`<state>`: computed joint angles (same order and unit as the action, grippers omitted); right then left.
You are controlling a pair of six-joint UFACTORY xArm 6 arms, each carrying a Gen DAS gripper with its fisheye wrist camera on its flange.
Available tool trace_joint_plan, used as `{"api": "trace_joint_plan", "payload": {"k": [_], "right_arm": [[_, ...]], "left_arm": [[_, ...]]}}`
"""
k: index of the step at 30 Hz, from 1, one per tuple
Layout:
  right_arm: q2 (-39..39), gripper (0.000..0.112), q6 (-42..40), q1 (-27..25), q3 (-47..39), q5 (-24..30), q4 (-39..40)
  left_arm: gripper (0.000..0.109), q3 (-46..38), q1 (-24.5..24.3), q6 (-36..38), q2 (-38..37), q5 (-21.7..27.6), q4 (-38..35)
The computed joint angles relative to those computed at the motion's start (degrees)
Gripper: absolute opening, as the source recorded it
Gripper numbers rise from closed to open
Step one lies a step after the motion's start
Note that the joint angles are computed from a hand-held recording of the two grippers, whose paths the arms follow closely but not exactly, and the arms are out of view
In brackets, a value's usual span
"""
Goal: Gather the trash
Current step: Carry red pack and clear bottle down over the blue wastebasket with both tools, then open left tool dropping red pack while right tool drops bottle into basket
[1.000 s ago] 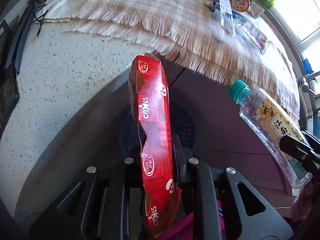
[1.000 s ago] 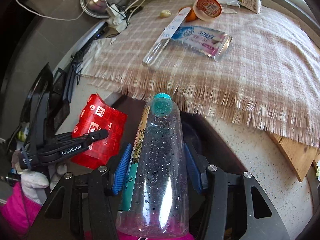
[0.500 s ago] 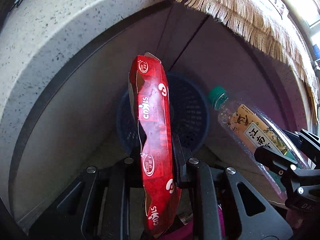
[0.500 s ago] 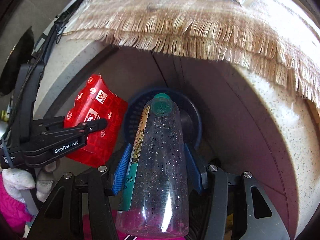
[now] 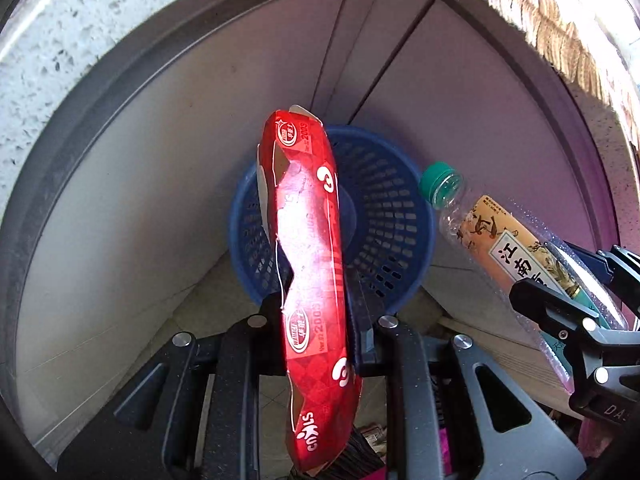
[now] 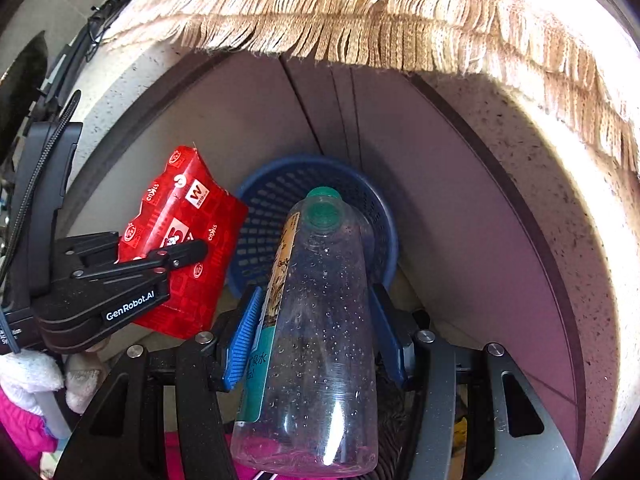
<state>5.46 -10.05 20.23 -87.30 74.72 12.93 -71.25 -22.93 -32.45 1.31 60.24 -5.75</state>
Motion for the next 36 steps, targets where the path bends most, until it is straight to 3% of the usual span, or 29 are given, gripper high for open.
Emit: {"api": "trace_joint_plan", "payload": {"k": [10,26,36], "right_arm": [[-1.6,0.054,-0.2,1.6,1.5,-1.9,-1.3],[-2.2,0.054,-1.3,0.4,-2.4,-1.0,0.6],[-1.3,0.058,-5.4,-3.8,-7.9,-0.2,4.7]], "left_arm": [[0.038,0.4,0.9,0.7,-2.1,0.8,2.0],[0.038,-1.2,0.8,-1.6,-4.4,3.2,6.1],[0.038,-3.7,1.8,-1.4,-6.7,2.7,6.8]]}}
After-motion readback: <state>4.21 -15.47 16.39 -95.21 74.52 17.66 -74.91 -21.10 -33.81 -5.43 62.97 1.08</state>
